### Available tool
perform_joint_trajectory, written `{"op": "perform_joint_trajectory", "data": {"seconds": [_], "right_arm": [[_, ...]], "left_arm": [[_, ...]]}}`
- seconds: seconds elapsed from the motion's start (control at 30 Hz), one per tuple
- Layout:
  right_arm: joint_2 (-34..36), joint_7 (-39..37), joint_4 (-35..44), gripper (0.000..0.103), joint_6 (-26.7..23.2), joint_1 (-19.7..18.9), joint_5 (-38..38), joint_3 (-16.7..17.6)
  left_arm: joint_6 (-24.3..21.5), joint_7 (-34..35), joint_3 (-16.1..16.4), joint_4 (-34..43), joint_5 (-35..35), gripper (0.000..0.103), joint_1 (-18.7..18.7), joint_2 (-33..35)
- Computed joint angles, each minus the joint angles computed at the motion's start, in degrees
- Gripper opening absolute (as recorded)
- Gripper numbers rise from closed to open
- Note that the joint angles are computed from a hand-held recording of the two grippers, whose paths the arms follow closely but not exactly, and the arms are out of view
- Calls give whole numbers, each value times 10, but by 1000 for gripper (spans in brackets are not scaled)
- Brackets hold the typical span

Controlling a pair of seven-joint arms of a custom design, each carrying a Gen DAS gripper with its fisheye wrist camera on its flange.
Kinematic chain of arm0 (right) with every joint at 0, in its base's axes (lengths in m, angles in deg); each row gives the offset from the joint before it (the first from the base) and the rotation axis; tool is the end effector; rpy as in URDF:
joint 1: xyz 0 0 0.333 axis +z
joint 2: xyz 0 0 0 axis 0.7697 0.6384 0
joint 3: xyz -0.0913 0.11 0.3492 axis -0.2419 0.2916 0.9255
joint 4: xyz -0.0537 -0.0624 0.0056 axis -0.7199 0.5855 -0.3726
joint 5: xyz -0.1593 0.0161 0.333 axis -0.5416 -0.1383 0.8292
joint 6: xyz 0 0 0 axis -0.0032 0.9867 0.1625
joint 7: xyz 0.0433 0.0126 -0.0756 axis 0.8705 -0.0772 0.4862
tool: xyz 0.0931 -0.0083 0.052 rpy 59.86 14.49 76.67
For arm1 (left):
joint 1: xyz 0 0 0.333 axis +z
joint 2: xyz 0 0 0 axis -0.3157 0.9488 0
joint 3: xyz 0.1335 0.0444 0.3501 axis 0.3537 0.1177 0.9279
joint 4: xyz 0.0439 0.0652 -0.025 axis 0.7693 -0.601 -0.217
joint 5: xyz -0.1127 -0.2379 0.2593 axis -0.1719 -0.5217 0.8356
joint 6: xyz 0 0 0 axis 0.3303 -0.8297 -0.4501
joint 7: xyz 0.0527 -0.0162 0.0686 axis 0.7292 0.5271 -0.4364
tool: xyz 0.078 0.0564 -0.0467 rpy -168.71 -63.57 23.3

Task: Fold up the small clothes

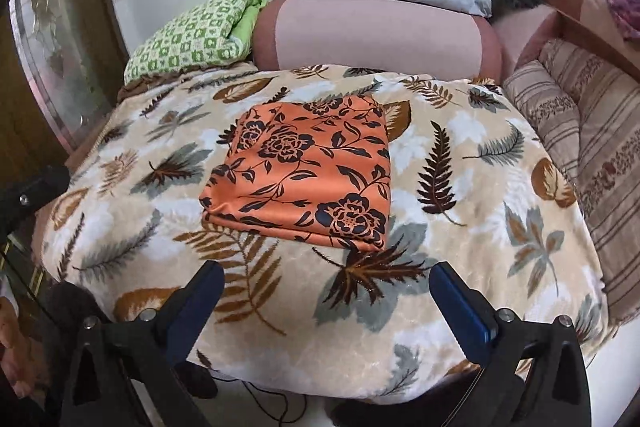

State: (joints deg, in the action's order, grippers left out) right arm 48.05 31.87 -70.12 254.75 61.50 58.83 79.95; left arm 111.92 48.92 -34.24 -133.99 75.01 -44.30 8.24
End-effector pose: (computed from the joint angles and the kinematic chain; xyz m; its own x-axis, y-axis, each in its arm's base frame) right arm 0.6988 0.1413 0.4647 0.1389 -0.9887 -0.0562 -0.7509 -0.0681 -0.6569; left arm 0.6759 -0.3342 0.5021 0.1106 -0.9903 0.0836 -0.6691 -0.1364 -0.7305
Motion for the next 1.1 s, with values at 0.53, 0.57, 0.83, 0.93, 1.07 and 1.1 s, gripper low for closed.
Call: {"op": "perform_joint_trajectory", "data": {"seconds": [0.53, 0.57, 0.83, 0.93, 1.07, 1.1], "right_arm": [[-6, -11, -1, 103, -11, 5, -11, -5], [-6, -11, 0, 103, -11, 4, -11, -5], [-3, -8, 6, 103, -10, 3, -13, -7], [-1, -4, 8, 103, -11, 5, -17, -12], [1, 3, 12, 103, -12, 8, -22, -17], [1, 4, 12, 103, -11, 9, -24, -18]], "left_arm": [[-41, 52, -24, 24, -38, 103, 4, 0], [-40, 55, -25, 26, -41, 103, 4, 1], [-37, 75, -20, 44, -51, 103, -3, 13], [-36, 88, -23, 51, -61, 103, -1, 18], [-36, 96, -19, 58, -65, 103, -4, 23], [-35, 98, -19, 59, -67, 103, -4, 24]]}}
